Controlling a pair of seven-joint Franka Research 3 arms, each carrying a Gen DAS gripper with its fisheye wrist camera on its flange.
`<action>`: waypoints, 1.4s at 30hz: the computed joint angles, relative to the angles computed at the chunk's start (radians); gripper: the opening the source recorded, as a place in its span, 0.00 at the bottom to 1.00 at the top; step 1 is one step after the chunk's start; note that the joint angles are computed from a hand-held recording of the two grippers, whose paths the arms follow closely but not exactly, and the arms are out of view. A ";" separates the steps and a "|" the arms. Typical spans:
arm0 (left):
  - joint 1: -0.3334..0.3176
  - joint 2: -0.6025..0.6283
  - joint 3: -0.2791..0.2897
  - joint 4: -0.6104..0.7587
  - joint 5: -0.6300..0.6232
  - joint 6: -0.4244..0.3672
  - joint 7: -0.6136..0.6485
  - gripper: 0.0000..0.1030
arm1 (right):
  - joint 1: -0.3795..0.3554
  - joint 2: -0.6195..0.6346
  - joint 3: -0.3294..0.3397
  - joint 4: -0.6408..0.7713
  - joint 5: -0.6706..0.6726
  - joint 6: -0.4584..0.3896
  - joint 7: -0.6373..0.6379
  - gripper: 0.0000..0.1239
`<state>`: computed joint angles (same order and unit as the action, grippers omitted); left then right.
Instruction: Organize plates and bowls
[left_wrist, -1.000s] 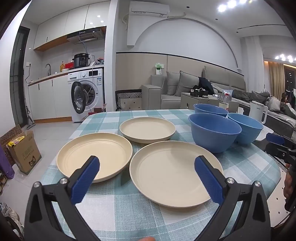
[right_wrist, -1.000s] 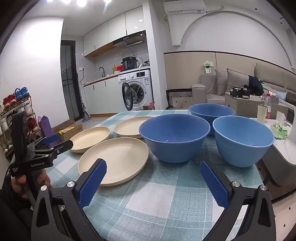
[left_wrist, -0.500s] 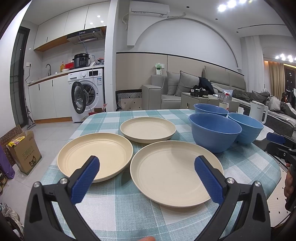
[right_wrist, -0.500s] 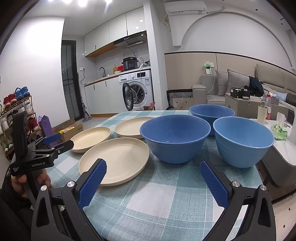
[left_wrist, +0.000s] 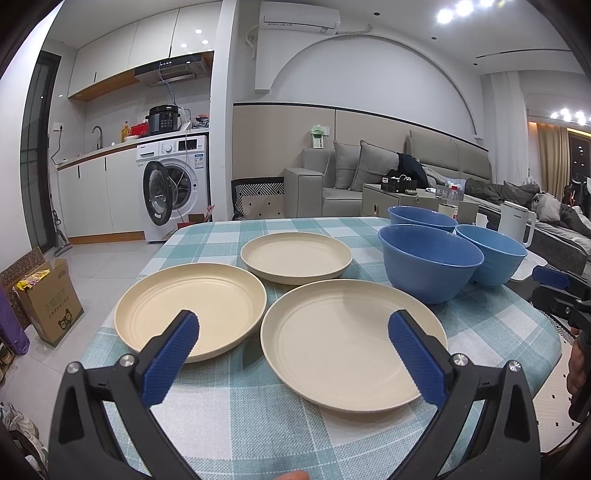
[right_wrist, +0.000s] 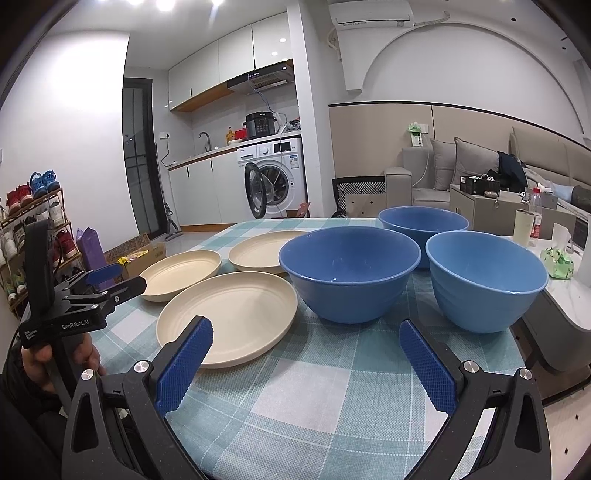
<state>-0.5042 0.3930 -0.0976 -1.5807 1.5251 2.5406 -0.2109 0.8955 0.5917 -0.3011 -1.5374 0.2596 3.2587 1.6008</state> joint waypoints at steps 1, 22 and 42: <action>-0.001 0.000 0.000 -0.001 0.002 0.000 -0.003 1.00 | 0.002 0.000 -0.002 -0.001 0.001 0.002 0.000 0.83; 0.000 0.000 0.001 0.002 -0.004 0.000 0.010 1.00 | -0.001 -0.002 0.002 -0.006 0.012 0.004 -0.016 0.83; -0.004 -0.003 -0.002 0.010 -0.011 -0.015 0.025 1.00 | 0.029 -0.020 -0.038 -0.017 0.009 0.004 -0.015 0.83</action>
<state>-0.5082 0.3903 -0.0991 -1.5709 1.5138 2.5253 -0.1855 0.9248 0.5718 -0.3390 -1.5543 0.2685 3.2629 1.5854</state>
